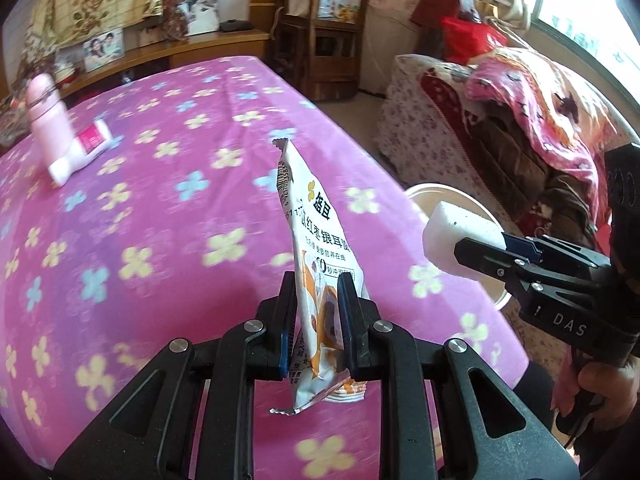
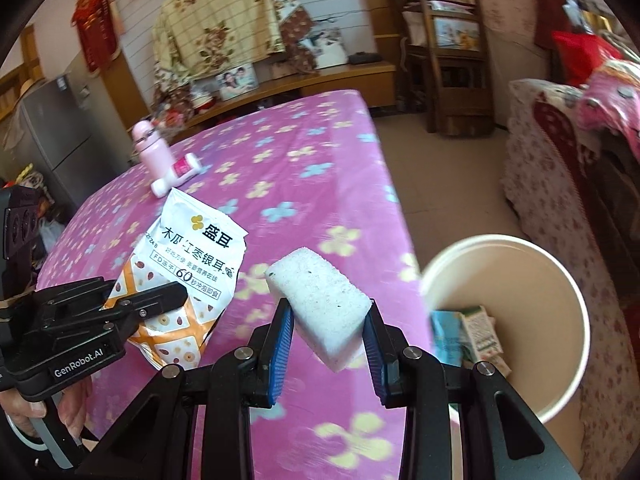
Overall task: Collect trash
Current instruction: 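Carry the snack packet and white sponge over the white bin with both tools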
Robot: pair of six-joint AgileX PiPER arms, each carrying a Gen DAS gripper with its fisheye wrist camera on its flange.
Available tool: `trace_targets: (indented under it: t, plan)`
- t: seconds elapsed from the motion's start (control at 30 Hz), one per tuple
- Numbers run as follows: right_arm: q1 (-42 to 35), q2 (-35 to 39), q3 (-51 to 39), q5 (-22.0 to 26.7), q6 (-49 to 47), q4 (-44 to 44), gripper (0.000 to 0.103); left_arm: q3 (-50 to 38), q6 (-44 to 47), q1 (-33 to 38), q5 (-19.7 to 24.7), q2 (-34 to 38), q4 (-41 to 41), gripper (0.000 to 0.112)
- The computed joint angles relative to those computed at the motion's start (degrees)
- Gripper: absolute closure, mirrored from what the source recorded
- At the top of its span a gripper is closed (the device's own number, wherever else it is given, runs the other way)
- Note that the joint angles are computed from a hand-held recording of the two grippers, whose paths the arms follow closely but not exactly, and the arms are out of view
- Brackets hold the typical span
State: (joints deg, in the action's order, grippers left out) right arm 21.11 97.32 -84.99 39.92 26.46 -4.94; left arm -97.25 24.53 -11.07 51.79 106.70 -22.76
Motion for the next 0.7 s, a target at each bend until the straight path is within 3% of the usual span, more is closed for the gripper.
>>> trace_targets:
  t: [0.43,0.7]
  plan:
    - [-10.55,-8.41,13.01,-2.02,-0.46,1.60,0.070,-8.50,-4.98,-11.03,1.24,6.15,2.00,0.095]
    - [-15.77,-8.18,16.77,-3.23,-1.40,3.79,0.070,-14.89,-7.56,-13.86,3.28,10.89,1.99,0.095]
